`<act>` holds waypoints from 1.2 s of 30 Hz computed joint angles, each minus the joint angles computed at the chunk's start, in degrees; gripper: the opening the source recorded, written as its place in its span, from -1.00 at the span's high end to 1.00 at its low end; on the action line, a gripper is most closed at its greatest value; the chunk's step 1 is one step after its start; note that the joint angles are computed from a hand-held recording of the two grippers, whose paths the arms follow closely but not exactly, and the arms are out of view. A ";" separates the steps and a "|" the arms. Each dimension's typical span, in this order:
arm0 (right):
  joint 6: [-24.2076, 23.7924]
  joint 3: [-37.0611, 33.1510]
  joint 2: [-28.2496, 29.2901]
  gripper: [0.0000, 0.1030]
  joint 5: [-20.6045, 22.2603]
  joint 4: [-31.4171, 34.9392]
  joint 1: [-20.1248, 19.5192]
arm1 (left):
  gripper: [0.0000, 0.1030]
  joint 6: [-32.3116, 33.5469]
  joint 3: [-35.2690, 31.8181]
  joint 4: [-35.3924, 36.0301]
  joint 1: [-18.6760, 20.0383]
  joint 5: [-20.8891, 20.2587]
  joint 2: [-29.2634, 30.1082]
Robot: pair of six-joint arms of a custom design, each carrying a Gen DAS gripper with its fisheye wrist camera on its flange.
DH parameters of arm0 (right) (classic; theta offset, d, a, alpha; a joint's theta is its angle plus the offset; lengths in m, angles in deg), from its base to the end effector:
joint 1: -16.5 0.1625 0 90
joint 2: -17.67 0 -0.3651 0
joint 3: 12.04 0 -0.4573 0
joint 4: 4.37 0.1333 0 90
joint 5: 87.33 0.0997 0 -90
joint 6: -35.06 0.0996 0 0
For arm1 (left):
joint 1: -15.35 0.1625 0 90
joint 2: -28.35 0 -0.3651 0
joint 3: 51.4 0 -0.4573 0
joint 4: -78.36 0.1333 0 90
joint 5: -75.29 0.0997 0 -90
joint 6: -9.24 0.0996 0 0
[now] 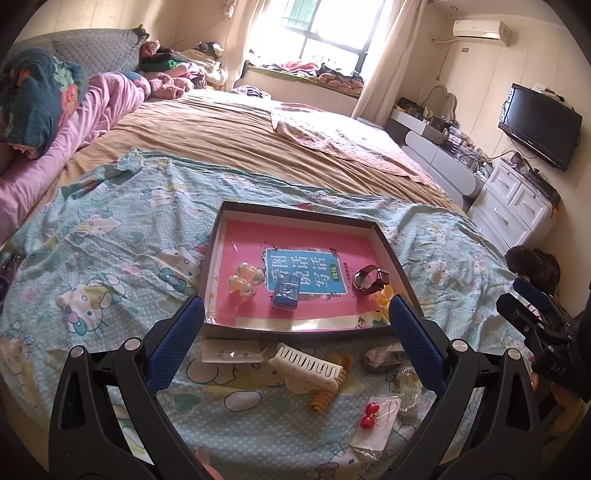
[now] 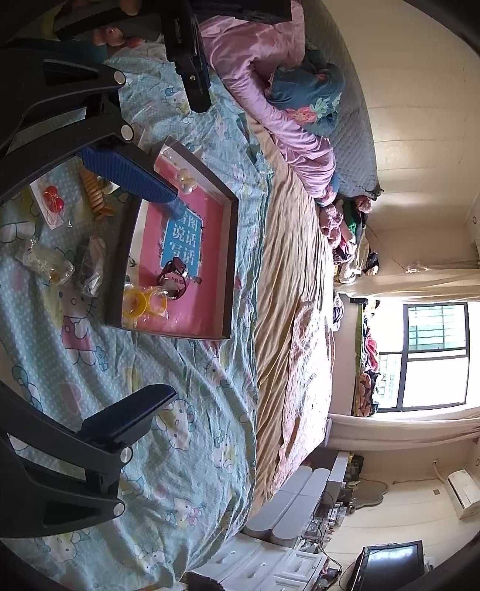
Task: Organize jewelry
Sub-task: 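Withdraw both tools from the tray toward the remaining items, then move the right tool to the red-bead earring bag while the left approaches the stud bag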
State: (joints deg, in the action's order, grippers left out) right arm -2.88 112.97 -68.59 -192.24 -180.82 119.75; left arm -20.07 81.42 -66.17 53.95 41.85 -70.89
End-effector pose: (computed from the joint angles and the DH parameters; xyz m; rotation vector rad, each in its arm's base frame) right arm 0.2237 -0.4803 0.2496 0.9620 -2.3476 1.0230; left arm -0.2050 -0.4406 0.2543 0.2214 2.3574 -1.1527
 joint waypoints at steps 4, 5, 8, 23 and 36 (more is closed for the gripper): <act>-0.27 0.96 -1.38 -0.90 0.43 0.46 0.32 | -0.81 -1.92 1.04 2.80 -0.93 1.15 -1.83; -0.36 1.12 -1.66 -0.90 0.56 0.66 0.34 | -0.81 -2.74 1.41 3.69 -1.18 1.58 -2.48; -0.66 1.84 -2.56 -0.91 0.82 1.16 0.45 | -0.81 -4.70 2.41 5.84 -1.47 1.91 -4.53; -1.78 4.47 -4.75 -0.91 1.57 4.15 0.28 | -0.81 -14.86 4.79 19.65 -1.09 4.31 -10.73; -3.32 6.39 -4.12 -0.91 1.82 8.03 -0.29 | -0.81 -20.39 5.08 27.24 1.12 3.46 -11.21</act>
State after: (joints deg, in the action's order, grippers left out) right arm -6.20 119.36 -72.71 -190.42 -172.79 119.46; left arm -40.46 86.50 -38.93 55.07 45.31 -82.10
